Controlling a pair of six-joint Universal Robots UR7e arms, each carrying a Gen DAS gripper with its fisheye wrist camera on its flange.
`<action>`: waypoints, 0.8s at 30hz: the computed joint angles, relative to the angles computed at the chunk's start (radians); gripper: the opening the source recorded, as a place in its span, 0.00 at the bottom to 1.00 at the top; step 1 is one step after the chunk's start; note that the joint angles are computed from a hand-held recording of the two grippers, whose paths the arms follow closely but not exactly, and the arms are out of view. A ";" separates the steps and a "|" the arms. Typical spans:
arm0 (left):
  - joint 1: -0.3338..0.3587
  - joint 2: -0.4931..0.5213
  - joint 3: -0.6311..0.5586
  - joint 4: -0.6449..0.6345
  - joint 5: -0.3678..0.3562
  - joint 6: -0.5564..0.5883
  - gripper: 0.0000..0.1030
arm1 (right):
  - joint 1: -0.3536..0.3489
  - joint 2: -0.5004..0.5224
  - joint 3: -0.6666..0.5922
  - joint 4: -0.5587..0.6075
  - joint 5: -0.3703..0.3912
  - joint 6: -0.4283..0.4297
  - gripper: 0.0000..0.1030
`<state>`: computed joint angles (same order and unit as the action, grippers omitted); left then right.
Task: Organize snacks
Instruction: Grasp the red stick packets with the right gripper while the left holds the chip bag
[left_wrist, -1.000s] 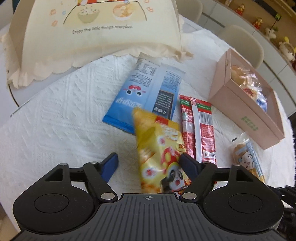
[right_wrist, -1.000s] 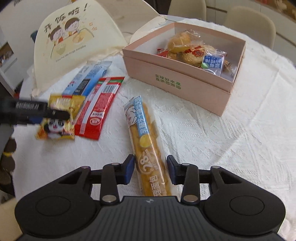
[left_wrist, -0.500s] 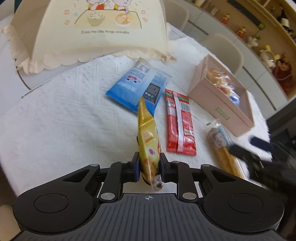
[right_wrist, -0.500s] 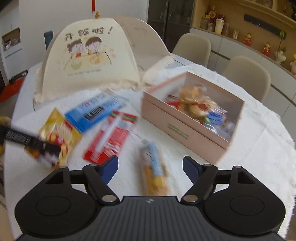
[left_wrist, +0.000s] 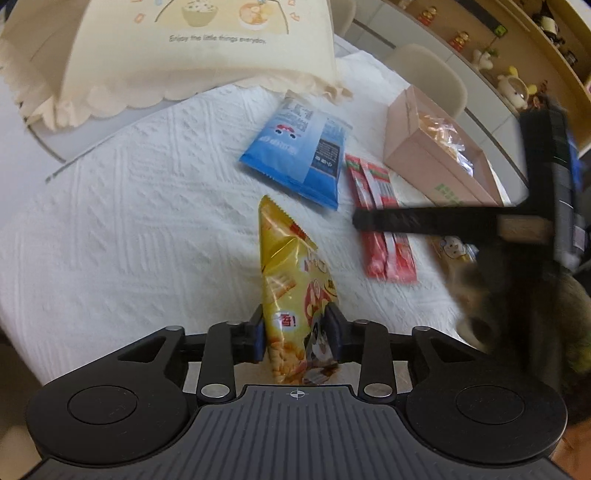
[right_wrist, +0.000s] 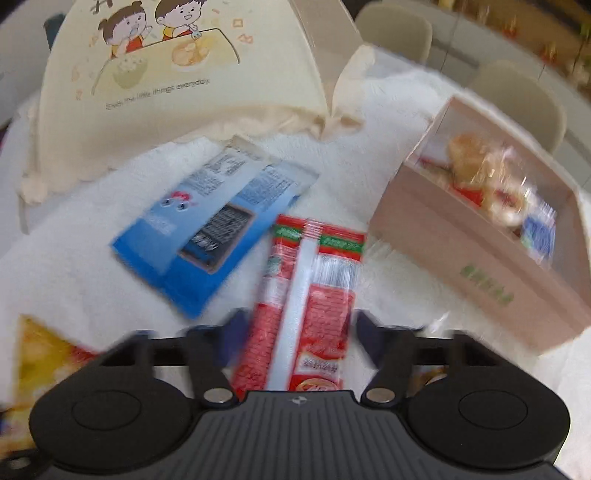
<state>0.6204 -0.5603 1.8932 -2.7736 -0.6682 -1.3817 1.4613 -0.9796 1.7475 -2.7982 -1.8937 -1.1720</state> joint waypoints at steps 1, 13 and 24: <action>0.007 -0.001 0.002 -0.023 -0.006 0.027 0.36 | -0.003 -0.020 0.012 0.018 -0.003 -0.001 0.47; 0.084 0.041 -0.028 -0.253 -0.094 0.355 0.31 | -0.104 -0.234 0.198 -0.009 -0.044 -0.020 0.46; 0.103 0.049 -0.041 -0.292 -0.145 0.389 0.30 | -0.165 -0.309 0.259 -0.075 0.046 -0.095 0.65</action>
